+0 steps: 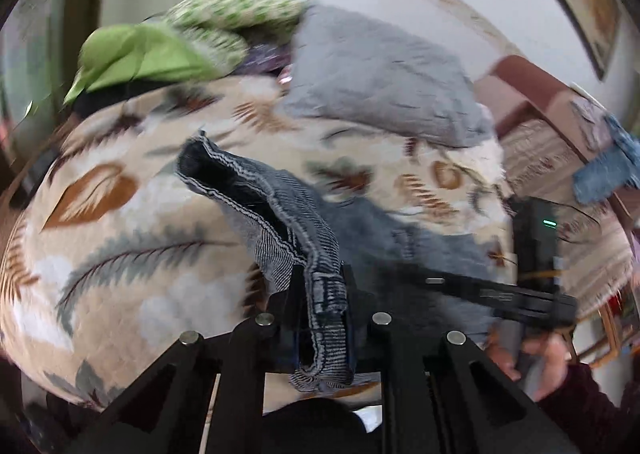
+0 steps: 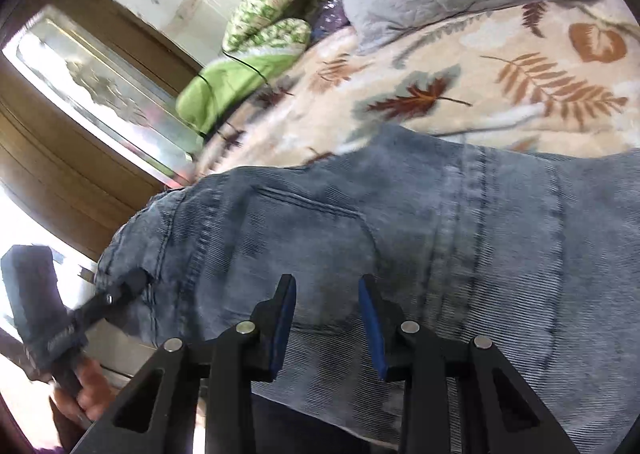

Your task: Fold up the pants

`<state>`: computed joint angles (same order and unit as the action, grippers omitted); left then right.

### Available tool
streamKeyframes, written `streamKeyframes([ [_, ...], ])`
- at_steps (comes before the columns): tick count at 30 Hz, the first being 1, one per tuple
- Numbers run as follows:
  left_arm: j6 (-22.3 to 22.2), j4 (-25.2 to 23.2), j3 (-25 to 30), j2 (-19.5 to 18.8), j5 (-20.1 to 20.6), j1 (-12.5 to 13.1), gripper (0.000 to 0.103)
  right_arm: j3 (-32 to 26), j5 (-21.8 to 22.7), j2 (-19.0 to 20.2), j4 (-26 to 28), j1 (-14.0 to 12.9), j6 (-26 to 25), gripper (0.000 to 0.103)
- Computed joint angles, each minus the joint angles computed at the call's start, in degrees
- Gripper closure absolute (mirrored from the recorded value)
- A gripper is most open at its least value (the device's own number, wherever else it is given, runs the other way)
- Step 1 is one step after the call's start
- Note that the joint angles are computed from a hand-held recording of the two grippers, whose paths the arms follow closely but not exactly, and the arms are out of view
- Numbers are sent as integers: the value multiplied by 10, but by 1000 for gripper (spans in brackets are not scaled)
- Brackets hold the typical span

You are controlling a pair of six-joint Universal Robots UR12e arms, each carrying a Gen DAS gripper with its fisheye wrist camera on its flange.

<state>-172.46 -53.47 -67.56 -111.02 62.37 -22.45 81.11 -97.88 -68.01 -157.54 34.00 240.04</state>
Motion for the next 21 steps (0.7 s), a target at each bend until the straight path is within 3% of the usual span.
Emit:
streamKeyframes([
  [4, 32, -17, 17, 1, -17, -17, 87, -6, 58, 18, -78, -8, -2, 67],
  [7, 66, -32, 40, -7, -4, -41, 87, 10, 88, 23, -168, -13, 14, 67],
  [12, 94, -91, 103, -37, -32, -67, 87, 75, 68, -2, -287, -18, 38, 68],
  [16, 124, -127, 148, -66, -38, -96, 87, 135, 33, -44, -316, -23, 41, 68],
  [21, 137, -203, 203, -113, -41, -131, 84, 217, -25, -93, -319, -25, 96, 68],
])
